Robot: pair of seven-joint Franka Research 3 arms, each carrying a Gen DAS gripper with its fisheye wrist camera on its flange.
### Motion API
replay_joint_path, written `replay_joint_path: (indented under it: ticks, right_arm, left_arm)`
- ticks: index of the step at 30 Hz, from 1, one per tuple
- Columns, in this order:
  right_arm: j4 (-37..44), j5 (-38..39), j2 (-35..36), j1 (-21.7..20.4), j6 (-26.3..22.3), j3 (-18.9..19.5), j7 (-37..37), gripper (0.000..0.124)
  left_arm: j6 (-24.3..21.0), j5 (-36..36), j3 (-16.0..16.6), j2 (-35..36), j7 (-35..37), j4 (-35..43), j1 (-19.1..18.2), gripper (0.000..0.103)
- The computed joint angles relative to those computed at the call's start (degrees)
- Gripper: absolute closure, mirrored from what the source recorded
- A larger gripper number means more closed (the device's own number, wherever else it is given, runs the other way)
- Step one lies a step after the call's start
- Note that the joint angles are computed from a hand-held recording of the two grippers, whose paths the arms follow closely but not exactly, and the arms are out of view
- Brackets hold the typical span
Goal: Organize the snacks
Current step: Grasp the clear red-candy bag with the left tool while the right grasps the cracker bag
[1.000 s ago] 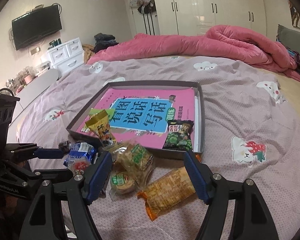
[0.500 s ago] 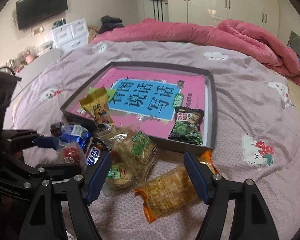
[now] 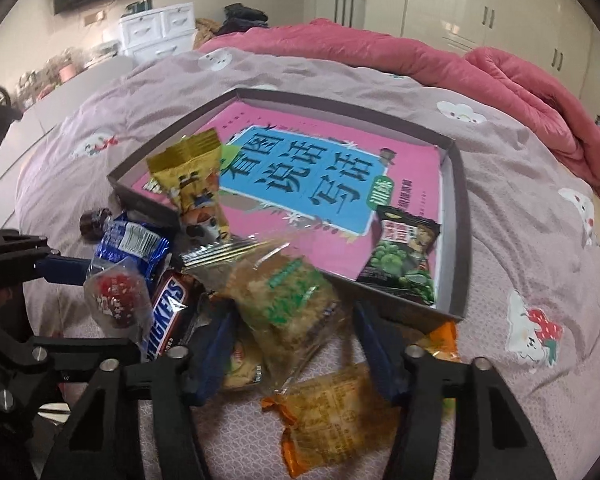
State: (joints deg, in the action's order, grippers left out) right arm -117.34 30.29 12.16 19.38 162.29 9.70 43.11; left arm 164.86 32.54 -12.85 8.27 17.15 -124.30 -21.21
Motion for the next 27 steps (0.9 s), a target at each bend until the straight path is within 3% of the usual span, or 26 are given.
replay_joint_path:
  ticks: [6, 14, 23, 27]
  right_arm:
    - [0.57, 4.66, -0.27, -1.34, -1.55, 1.00, -3.60, 0.081]
    - [1.02, 11.71, -1.08, -2.17, -3.99, 0.97, -6.58, 0.082]
    - [0.97, 9.20, -0.71, -0.97, -3.46, -0.25, -4.08, 0.083]
    - [1.28, 10.17, -0.58, -1.40, -3.86, 0.01, -4.40, 0.083]
  left_arm:
    - [1.24, 0.21, 0.55, 0.17, -2.37, -0.05, 0.00, 0.036]
    - [3.43, -0.73, 0.76, 1.71, -2.12, 1.44, 0.10, 0.040]
    - [4.17, -6.77, 0.26, 5.05, 2.63, 4.11, 0.96, 0.044]
    - [4.00, -7.74, 0.69, 5.85, 3.51, 4.98, 0.68, 0.055]
